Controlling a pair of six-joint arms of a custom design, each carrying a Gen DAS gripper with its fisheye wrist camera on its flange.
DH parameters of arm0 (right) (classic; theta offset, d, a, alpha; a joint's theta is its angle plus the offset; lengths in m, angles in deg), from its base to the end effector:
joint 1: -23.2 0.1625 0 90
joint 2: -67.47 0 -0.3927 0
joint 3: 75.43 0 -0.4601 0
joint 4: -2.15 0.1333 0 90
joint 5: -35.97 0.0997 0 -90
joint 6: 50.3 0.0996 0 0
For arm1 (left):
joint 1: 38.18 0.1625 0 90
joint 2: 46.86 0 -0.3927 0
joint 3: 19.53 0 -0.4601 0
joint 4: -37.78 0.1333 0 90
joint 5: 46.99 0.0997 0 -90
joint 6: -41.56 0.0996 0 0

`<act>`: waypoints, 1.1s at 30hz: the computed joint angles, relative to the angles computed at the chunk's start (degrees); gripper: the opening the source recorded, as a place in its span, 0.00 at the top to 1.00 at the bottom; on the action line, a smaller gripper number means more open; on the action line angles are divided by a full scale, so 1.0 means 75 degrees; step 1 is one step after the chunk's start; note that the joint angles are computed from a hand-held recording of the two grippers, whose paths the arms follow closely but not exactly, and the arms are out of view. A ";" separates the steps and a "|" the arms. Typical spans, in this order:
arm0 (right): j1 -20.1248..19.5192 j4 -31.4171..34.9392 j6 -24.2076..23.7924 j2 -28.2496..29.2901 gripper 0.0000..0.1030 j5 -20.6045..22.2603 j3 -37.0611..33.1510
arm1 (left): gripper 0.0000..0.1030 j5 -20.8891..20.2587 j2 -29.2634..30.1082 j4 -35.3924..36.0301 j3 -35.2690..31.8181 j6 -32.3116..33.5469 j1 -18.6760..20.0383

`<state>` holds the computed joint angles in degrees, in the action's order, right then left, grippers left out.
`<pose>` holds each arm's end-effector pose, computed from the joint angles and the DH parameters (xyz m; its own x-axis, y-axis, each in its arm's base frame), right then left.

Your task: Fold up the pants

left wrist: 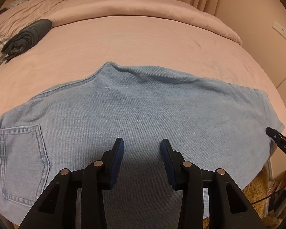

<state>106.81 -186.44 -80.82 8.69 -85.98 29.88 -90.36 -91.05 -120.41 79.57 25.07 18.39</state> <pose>0.0080 -0.6530 0.1911 -0.7211 0.1283 0.6808 -0.3457 0.7849 -0.5142 -0.1913 -0.6631 0.0161 -0.7899 -0.0014 -0.6132 0.3253 0.8467 -0.4211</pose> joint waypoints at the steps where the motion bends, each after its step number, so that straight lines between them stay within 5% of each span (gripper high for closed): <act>1: 0.0008 -0.0007 0.0001 0.0008 0.55 -0.0020 -0.0005 | 0.59 -0.0005 0.0006 0.0008 -0.0007 -0.0009 -0.0001; 20: 0.0263 0.1322 0.0731 0.0216 0.54 -0.0944 -0.0662 | 0.59 -0.0554 -0.0233 0.0056 0.0057 0.0169 0.0164; 33: 0.0236 0.1754 0.1195 0.0154 0.53 -0.0839 -0.0763 | 0.59 -0.0765 -0.0371 -0.0050 0.0173 0.0266 0.0238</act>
